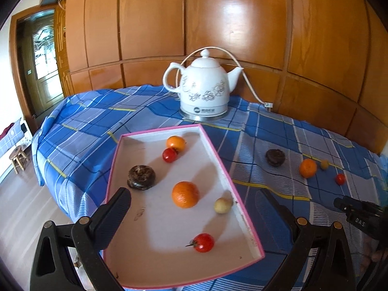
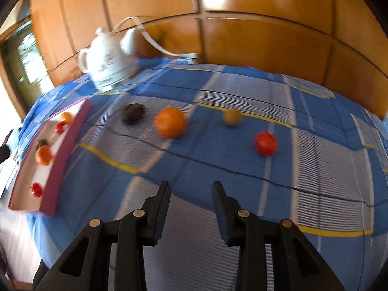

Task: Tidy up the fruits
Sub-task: 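Move the left gripper to a dark brown fruit and close it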

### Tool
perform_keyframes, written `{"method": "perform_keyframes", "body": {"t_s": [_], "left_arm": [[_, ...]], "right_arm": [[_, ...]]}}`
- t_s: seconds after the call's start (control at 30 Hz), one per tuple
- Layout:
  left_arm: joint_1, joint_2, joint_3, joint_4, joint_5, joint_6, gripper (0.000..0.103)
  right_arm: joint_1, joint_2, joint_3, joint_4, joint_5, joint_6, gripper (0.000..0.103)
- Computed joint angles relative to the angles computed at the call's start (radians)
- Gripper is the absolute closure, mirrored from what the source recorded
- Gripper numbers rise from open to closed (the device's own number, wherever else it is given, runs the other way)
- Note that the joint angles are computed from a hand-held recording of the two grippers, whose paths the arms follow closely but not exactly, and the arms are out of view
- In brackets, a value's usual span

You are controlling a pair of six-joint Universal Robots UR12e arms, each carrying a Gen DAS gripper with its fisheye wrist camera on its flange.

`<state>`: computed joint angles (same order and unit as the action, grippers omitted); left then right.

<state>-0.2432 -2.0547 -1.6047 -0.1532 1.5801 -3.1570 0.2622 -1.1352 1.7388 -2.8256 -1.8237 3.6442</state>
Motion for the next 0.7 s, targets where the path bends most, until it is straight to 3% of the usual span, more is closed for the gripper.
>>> {"method": "perform_keyframes", "body": {"t_s": [0.23,0.37,0.47,0.57,0.7], "left_arm": [[-0.010,-0.012,0.025,-0.014,-0.055,0.035,0.000],[-0.014,-0.022,0.057,-0.068,-0.136,0.074,0.000],[-0.025,-0.035,0.089,-0.102,-0.153,0.105,0.000],[-0.035,-0.058,0.144,-0.181,-0.185,0.122,0.000],[-0.055,-0.104,0.236,-0.297,-0.177,0.143,0.004]], "right_arm": [[-0.014,-0.010,0.027,0.012,-0.030,0.041,0.068],[-0.014,-0.002,0.027,0.016,-0.036,0.038,0.067],[-0.010,0.005,0.024,0.006,-0.051,0.020,0.065],[-0.004,0.010,0.027,-0.011,-0.067,0.000,0.064],[-0.012,0.006,0.042,-0.048,-0.042,0.005,0.064]]}}
